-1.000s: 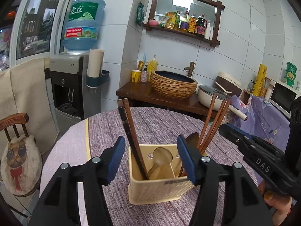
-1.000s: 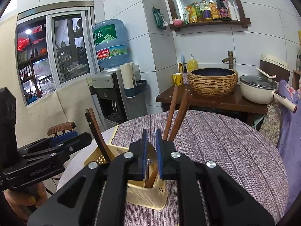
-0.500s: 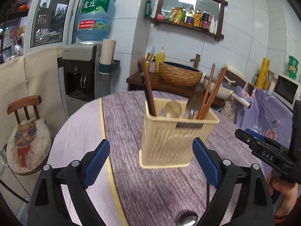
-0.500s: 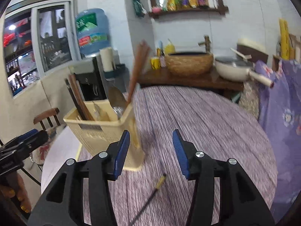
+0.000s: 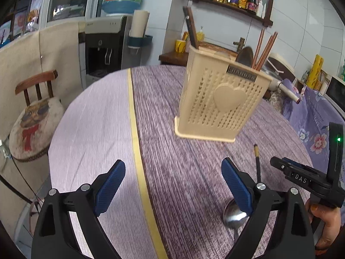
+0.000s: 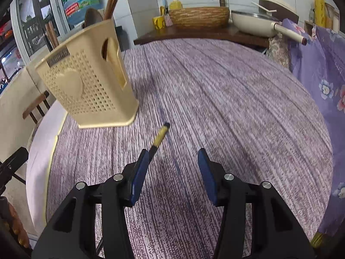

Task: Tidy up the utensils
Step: 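Move the right gripper to the black chopstick while the left moves to the spoon, then close the right gripper on the black gold-tipped chopstick while the left grasps the metal spoon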

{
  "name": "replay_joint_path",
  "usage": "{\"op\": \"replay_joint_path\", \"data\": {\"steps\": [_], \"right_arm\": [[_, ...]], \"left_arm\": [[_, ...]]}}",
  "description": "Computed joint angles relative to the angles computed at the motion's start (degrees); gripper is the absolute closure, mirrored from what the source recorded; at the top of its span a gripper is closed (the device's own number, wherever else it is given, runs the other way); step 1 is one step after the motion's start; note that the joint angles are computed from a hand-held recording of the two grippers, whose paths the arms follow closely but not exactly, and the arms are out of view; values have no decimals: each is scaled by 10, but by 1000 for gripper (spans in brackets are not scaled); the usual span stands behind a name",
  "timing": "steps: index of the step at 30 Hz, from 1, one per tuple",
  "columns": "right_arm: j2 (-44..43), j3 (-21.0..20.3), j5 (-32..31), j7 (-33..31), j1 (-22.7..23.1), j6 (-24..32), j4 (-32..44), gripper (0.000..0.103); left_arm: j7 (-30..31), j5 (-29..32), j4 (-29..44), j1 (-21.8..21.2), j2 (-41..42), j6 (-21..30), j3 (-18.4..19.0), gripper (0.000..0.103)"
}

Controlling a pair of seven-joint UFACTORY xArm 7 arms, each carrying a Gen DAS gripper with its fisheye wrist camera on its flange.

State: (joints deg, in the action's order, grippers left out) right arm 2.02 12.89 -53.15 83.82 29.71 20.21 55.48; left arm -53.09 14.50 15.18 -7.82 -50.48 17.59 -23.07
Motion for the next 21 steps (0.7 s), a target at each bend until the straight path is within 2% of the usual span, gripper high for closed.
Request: {"op": "replay_joint_path", "data": {"steps": [5,8,13,19,21], "right_arm": [[25,-1,18,-29,9,4,25,55],[51,-5,32,-52,24,29,56,56],[82,-19,71,-98,44,54,91,66],[97,-35,80,-122,61,71,114,76],[99,-36,89,-136,62,70,118,84]], "left_arm": [[-5,-2,-10,-6,-8,10,1,14],[-9,3,-11,-4,-12,17,-6,14],[-8,5,-12,-10,-9,17,-3,14],[-7,4,-14,-13,-7,17,3,14],[-5,4,-12,-13,-2,18,3,14]]}}
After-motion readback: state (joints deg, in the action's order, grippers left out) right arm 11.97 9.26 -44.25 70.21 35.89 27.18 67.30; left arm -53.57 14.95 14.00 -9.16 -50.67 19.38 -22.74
